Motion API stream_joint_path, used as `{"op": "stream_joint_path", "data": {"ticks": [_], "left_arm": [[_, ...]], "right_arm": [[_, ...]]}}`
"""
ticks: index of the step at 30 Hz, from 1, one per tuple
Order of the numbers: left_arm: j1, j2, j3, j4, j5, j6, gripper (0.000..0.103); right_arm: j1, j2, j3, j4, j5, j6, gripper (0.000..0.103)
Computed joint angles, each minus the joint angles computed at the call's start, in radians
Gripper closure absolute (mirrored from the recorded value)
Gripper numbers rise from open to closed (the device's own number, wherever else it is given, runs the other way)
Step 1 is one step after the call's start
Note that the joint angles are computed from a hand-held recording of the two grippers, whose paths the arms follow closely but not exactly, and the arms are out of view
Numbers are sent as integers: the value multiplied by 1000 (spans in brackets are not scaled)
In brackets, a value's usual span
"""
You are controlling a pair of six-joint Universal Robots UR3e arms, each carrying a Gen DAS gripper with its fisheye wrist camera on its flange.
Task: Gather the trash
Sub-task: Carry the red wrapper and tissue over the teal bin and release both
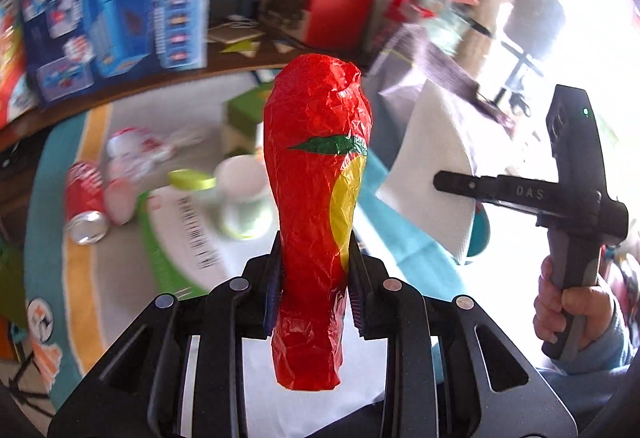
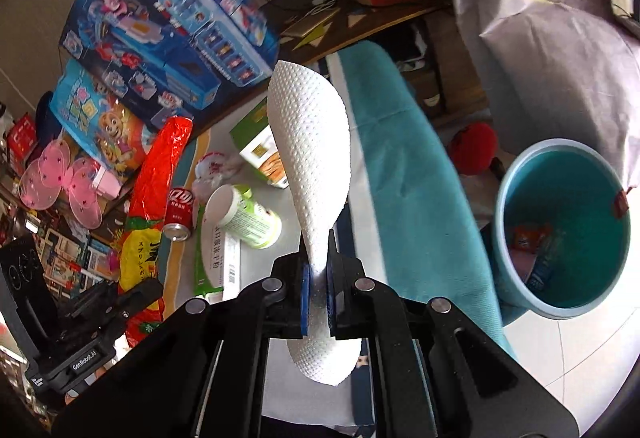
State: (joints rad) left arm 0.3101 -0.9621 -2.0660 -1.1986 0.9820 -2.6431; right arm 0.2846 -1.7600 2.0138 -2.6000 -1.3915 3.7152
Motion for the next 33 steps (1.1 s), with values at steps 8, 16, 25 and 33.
{"op": "stream_joint_path", "data": {"ticks": [8, 16, 25, 33], "left_arm": [[-536, -561, 273, 307, 203, -299, 74], [-769, -928, 645, 233, 292, -367, 74], [-870, -1269, 1067, 43, 317, -400, 73], [-907, -1497, 1389, -70, 342, -452, 39]], "right_arm": [[-491, -465, 292, 266, 228, -203, 97], [-1111, -889, 362, 949, 504, -683, 97], [-1330, -869, 401, 1100, 526, -903, 96], [-1361, -764, 441, 1007, 492, -924, 96]]}}
